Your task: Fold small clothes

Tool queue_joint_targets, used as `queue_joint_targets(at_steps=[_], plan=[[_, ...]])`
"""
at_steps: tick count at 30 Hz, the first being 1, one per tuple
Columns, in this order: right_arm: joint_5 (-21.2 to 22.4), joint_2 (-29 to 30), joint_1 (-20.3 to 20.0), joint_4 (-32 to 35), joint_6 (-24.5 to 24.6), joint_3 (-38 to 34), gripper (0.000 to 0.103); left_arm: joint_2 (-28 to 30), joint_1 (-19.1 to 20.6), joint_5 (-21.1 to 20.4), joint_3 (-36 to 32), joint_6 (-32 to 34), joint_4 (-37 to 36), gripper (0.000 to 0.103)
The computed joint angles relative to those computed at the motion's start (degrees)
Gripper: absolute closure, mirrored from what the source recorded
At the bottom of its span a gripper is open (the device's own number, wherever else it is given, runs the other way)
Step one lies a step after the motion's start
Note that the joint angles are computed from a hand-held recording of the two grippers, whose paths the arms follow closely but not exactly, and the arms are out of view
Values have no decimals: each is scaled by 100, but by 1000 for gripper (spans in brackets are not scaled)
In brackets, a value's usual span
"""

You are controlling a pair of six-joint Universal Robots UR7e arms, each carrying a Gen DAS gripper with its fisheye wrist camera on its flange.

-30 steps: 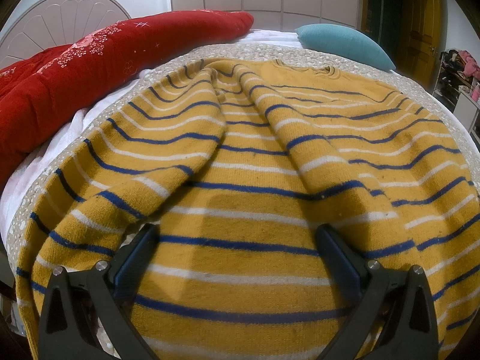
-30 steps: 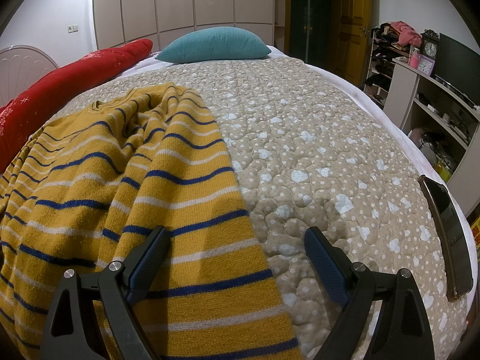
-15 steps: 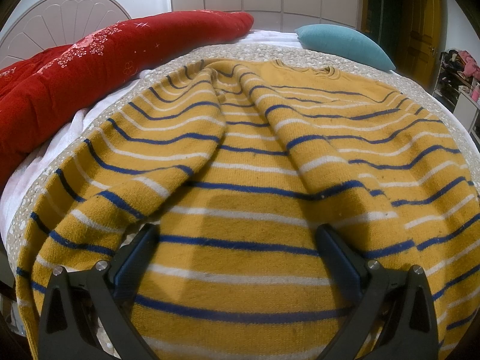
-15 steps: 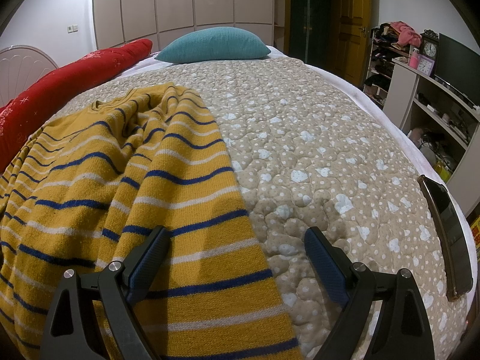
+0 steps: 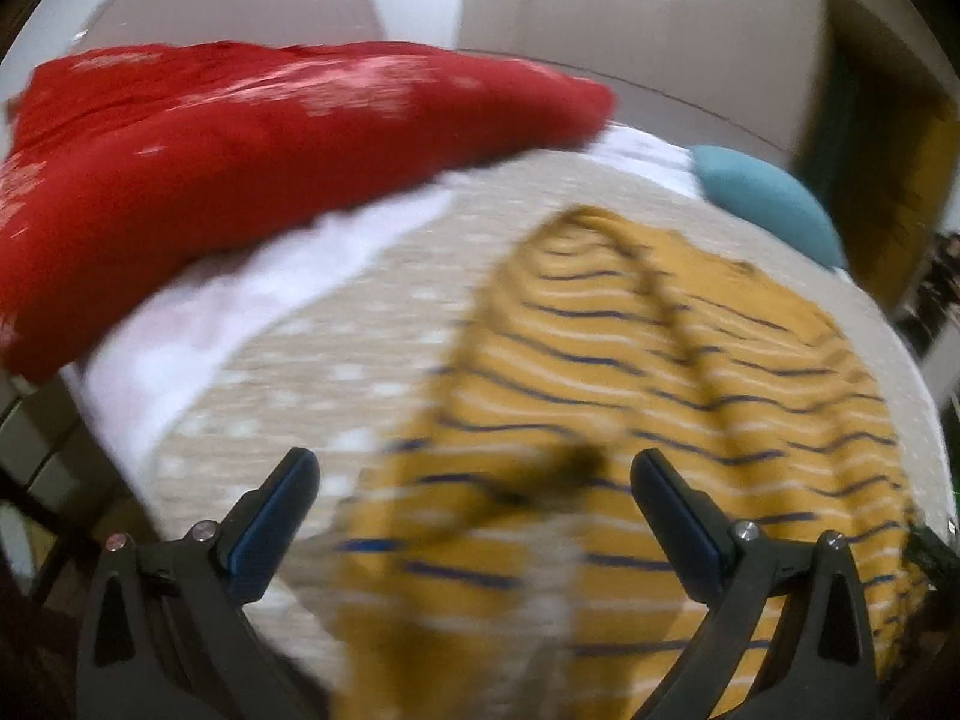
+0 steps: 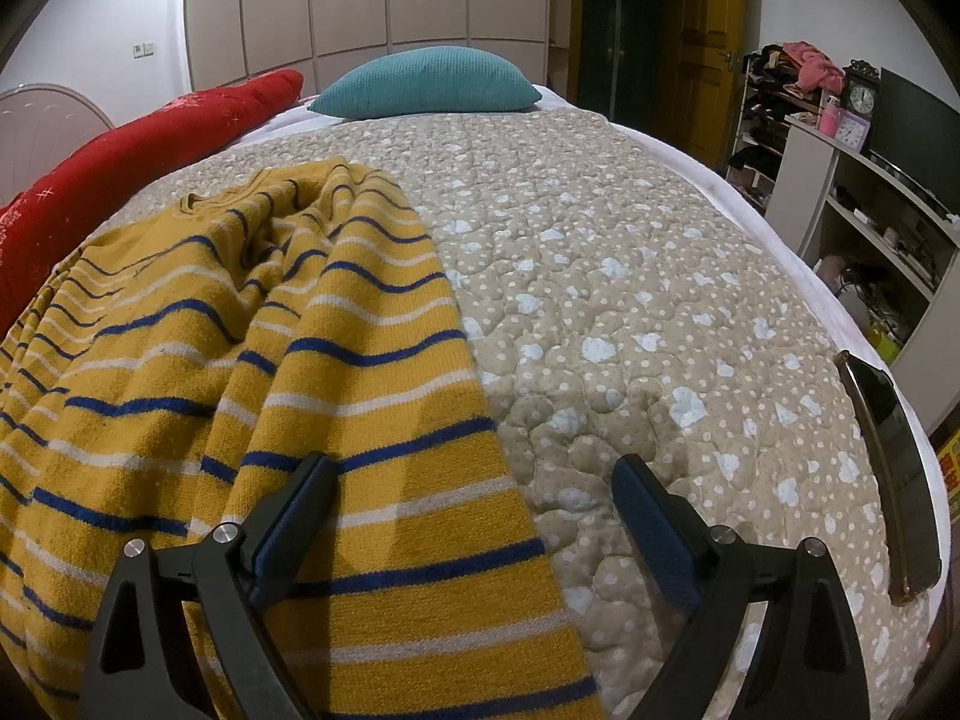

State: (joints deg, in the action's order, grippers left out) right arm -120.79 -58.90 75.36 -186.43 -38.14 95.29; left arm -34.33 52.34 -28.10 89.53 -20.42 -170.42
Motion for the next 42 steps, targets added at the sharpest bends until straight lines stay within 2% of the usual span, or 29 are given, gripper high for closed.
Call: queue_joint_targets(at_steps=[1,3,5,6,7,8,9,10,11,12,13,15,16,18,19,20,21,23,25,28,30,31,32,34,36,38,39,40,42], plan=[[57,-48,4,4,-5,25,8,-118,91,62,91,-288,311,0],[136,-121,48,-325,-87,147,9,-242,231,-83,69,-805,1010,0],[210,-201,125,-768,-221,306,9,-309,431,-658,13,-965,1314,0],[251,-250,167,-853,-252,365,9,-283,479,-844,-4,-858,1181,1],[292,-297,206,-903,-282,420,9,-230,457,-796,-9,-681,955,15],[312,-339,260,-956,-363,480,9,-195,440,-847,-13,-418,706,35],[292,-352,298,-983,-434,514,9,-200,465,-1053,-86,-253,697,83],[261,-357,339,-1019,-541,551,9,-234,489,-1219,-91,-260,752,92],[225,-351,382,-1045,-682,582,9,-285,544,-1403,-154,-255,750,92],[197,-354,406,-1064,-747,611,10,-302,546,-1367,-201,-246,747,92],[170,-340,426,-1070,-798,623,12,-296,556,-1150,-324,-200,820,92],[143,-355,440,-1030,-768,637,12,-279,590,-470,-604,-18,956,92],[132,-360,445,-1015,-727,631,12,-220,621,54,-850,159,1011,92],[108,-372,435,-971,-626,604,12,-91,728,827,-1272,568,1056,90],[75,-363,426,-949,-589,572,12,-110,762,1084,-1300,544,1132,87],[50,-363,419,-947,-573,566,12,-119,839,1154,-1475,401,1437,85],[27,-351,406,-945,-562,539,12,-122,867,1067,-1540,323,1502,84],[-16,-354,386,-961,-544,505,12,-159,850,843,-1462,559,982,81],[-21,-398,350,-937,-476,484,12,-151,740,551,-1237,827,417,59],[1,-564,233,-682,-152,437,12,-408,519,-173,-423,958,-291,43],[67,-684,147,-442,94,423,12,-354,433,-891,-186,920,-216,41],[136,-763,88,-310,229,442,12,-320,416,-1118,-147,852,-115,41],[233,-862,18,-151,393,482,12,-234,420,-1527,-144,789,64,41],[426,-1030,-99,148,651,561,12,29,444,-2083,-314,816,432,41],[625,-1195,-214,391,784,681,12,232,411,-2284,-417,779,607,41],[696,-1274,-259,403,751,794,12,438,263,-2176,-408,876,478,41],[721,-1306,-277,384,723,850,12,505,216,-2199,-444,962,527,59],[741,-1343,-301,353,699,913,12,521,217,-2190,-512,983,665,90],[772,-1374,-339,362,718,957,12,494,175,-2111,-567,952,889,90]])
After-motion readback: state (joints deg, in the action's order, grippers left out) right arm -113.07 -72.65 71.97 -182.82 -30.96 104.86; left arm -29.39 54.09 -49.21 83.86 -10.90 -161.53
